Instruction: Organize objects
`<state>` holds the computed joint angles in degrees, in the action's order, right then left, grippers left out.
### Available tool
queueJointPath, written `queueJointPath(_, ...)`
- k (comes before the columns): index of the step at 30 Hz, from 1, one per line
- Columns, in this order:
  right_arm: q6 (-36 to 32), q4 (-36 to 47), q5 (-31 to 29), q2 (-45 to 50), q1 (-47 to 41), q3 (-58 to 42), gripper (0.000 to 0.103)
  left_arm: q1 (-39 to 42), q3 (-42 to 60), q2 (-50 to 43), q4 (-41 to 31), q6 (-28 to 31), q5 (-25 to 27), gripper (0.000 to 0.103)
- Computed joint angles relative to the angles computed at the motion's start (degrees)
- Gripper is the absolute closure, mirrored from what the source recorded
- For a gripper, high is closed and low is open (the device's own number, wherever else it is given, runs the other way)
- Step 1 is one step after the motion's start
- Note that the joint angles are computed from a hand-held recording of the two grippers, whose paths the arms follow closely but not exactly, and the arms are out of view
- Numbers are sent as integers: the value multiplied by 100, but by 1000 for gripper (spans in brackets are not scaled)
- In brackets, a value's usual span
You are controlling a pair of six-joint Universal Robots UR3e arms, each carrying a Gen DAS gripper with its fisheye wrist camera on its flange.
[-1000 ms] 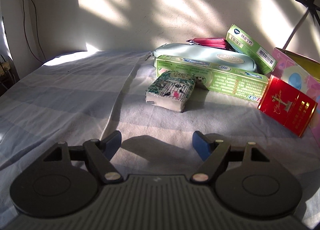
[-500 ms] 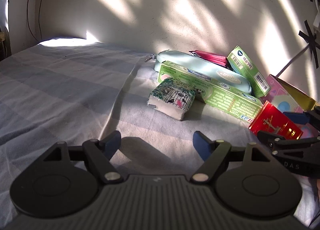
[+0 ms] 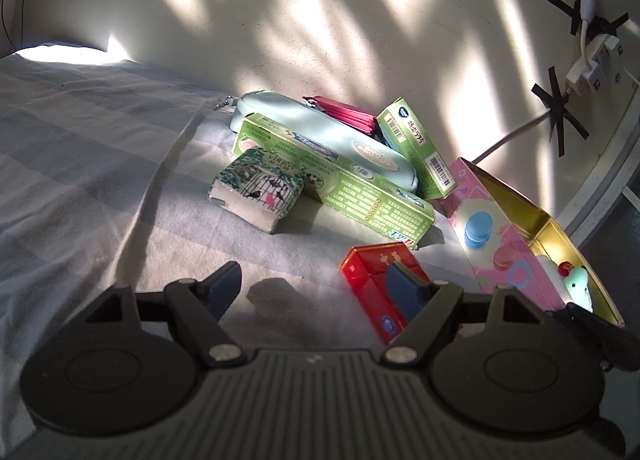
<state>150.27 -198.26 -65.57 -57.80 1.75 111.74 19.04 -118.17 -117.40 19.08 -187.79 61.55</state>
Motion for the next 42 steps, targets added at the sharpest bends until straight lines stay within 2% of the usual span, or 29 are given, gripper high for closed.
queueJointPath(4,206,550,124,149,-12,-370,31,-106,299,77,-712,-42,-265,23)
queueJointPath(6,307,636,44,290,54,-568,27,-236,523,57,-1127,-24,-219,25)
queueJointPath(8,460,903,-26,440,81,-864,27,-353,740,-33,-1412,41,-220,39)
queueJointPath(10,655,1258,71,555,27,-1121,28,-508,969,-149,-1626,120,-97,44)
queueJointPath(12,744,1451,347,606,-103,-1245,39,-636,1112,-230,-1646,198,73,53)
queueJointPath(13,735,1401,419,610,-131,-1216,46,-578,1156,-269,-1688,162,-148,64)
queueJointPath(14,748,1306,387,607,-116,-1173,46,-530,1170,-250,-1773,92,-298,68)
queueJointPath(16,896,797,410,603,-171,-956,46,-524,1070,-132,-1630,23,-374,68)
queueJointPath(18,1089,-115,590,612,-329,-570,46,-631,934,85,-1307,89,-330,69)
queueJointPath(21,1201,-1911,329,653,-394,-46,46,-887,1050,276,-914,132,-278,69)
queueJointPath(23,1405,-2602,233,672,-532,58,46,-1091,1399,242,-892,127,-301,69)
queueJointPath(25,1569,-2921,151,656,-709,87,46,-1348,1926,61,-1093,165,-273,69)
queueJointPath(29,1753,-2984,-142,705,-1061,34,46,-2043,3358,-785,-1729,375,34,68)
queueJointPath(35,2166,-1990,-230,823,-1389,-335,46,-2629,4961,-1777,-2797,670,594,67)
queueJointPath(38,2232,-1599,-111,885,-1476,-511,42,-2774,5543,-2112,-3206,759,895,66)
queueJointPath(42,2237,-1864,-224,957,-1466,-479,35,-2783,5567,-2171,-3177,760,932,67)
